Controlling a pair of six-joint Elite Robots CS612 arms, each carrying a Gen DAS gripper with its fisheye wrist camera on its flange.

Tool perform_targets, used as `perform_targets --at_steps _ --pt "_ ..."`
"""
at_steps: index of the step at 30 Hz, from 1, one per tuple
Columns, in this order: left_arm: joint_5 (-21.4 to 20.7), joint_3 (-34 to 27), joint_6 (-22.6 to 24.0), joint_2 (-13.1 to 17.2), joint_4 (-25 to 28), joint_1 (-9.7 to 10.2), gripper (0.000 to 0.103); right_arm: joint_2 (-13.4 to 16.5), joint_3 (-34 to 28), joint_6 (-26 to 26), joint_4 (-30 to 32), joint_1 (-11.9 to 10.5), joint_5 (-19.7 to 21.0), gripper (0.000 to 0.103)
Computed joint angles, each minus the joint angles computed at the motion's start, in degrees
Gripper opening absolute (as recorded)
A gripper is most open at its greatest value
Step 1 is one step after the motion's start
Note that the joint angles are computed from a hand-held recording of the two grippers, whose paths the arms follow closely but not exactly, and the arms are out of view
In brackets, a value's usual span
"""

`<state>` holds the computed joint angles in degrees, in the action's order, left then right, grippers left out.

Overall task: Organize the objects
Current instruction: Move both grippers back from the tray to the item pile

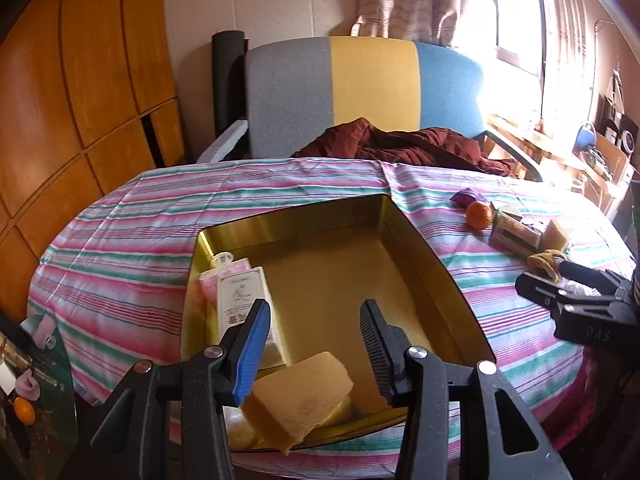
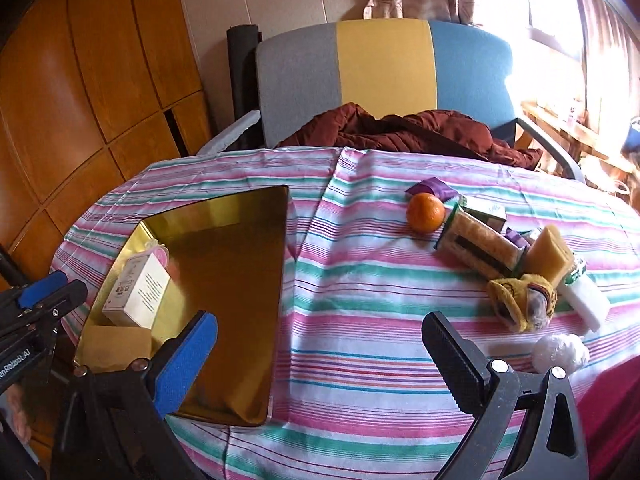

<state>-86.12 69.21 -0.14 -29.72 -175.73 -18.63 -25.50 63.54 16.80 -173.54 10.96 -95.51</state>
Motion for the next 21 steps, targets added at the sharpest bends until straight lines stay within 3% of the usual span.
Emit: perform_targets --at_steps 3,9,14,21 --pt "-2.3 -0.7 1.0 0.2 0.7 -0.08 0.048 -0.6 1.0 1.2 0.4 -0.6 -2.9 0.103" --pt "-6.3 -3.0 1.7 0.8 4.2 -0.48 0.060 -2.7 3.8 5.1 0.1 -2.6 -10.4 0.103" --pt "-10.3 -5.2 3.3 1.6 7.5 -1.11 0.061 -4.3 5.6 7.4 0.1 -5.1 -15.5 0.103" --pt "-14.2 -9.5 5.6 2.9 14.1 -2.51 0.061 -4.0 6.3 11.0 0.1 -8.0 -18.3 0.103"
